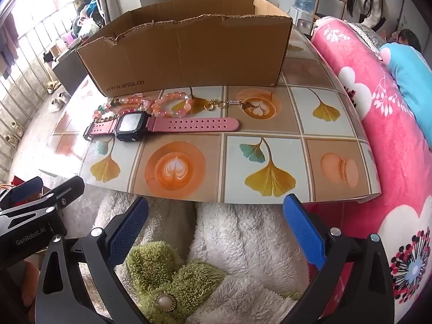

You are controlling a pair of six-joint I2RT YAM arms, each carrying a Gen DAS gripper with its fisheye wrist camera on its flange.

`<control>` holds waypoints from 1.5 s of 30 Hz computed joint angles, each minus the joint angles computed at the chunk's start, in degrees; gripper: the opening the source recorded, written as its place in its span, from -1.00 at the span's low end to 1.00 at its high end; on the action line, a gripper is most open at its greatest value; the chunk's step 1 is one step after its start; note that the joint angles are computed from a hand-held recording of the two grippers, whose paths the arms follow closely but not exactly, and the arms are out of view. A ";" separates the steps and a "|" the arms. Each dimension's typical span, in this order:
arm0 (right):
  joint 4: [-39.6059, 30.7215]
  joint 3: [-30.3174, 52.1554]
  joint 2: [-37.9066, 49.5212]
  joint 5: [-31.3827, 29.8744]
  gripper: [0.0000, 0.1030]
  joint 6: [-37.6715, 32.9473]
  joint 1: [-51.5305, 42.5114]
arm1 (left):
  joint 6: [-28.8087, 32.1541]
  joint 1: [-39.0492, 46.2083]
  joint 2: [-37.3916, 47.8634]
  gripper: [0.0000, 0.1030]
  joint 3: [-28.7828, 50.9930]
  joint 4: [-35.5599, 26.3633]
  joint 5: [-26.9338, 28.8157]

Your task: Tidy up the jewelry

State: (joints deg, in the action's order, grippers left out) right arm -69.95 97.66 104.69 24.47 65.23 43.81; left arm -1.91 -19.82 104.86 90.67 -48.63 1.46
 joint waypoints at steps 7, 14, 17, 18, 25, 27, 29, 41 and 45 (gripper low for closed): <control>0.72 -0.80 -0.22 -0.08 0.89 -0.24 0.14 | 0.15 0.08 -0.03 0.84 0.17 -0.03 -0.04; 0.39 0.04 -0.01 -0.03 0.89 -0.47 0.20 | 0.06 -0.07 0.06 0.84 0.55 -0.65 -0.07; 0.65 -0.15 -0.02 -0.17 0.89 -0.45 0.11 | 0.09 -0.38 0.40 0.84 0.98 -0.78 -0.53; 0.81 -0.27 -0.02 -0.26 0.89 -0.51 0.03 | 0.13 -0.41 0.29 0.84 0.65 -0.43 -0.57; 1.09 -0.48 -0.10 -0.18 0.89 -0.60 -0.10 | 0.37 -0.45 -0.19 0.84 -0.11 0.18 -0.89; 0.99 -0.45 -0.16 -0.25 0.89 -0.54 -0.07 | 0.33 -0.49 -0.20 0.84 -0.03 0.08 -1.00; 1.02 -0.47 -0.16 -0.30 0.89 -0.59 -0.14 | 0.38 -0.37 -0.37 0.84 -0.36 0.31 -1.03; 1.19 -0.46 -0.03 -0.46 0.89 -0.81 -0.35 | 0.63 0.12 -0.16 0.84 0.01 0.04 -1.29; 1.33 -0.58 -0.01 -0.40 0.89 -0.83 -0.35 | 0.50 -0.07 -0.04 0.84 0.00 0.10 -1.49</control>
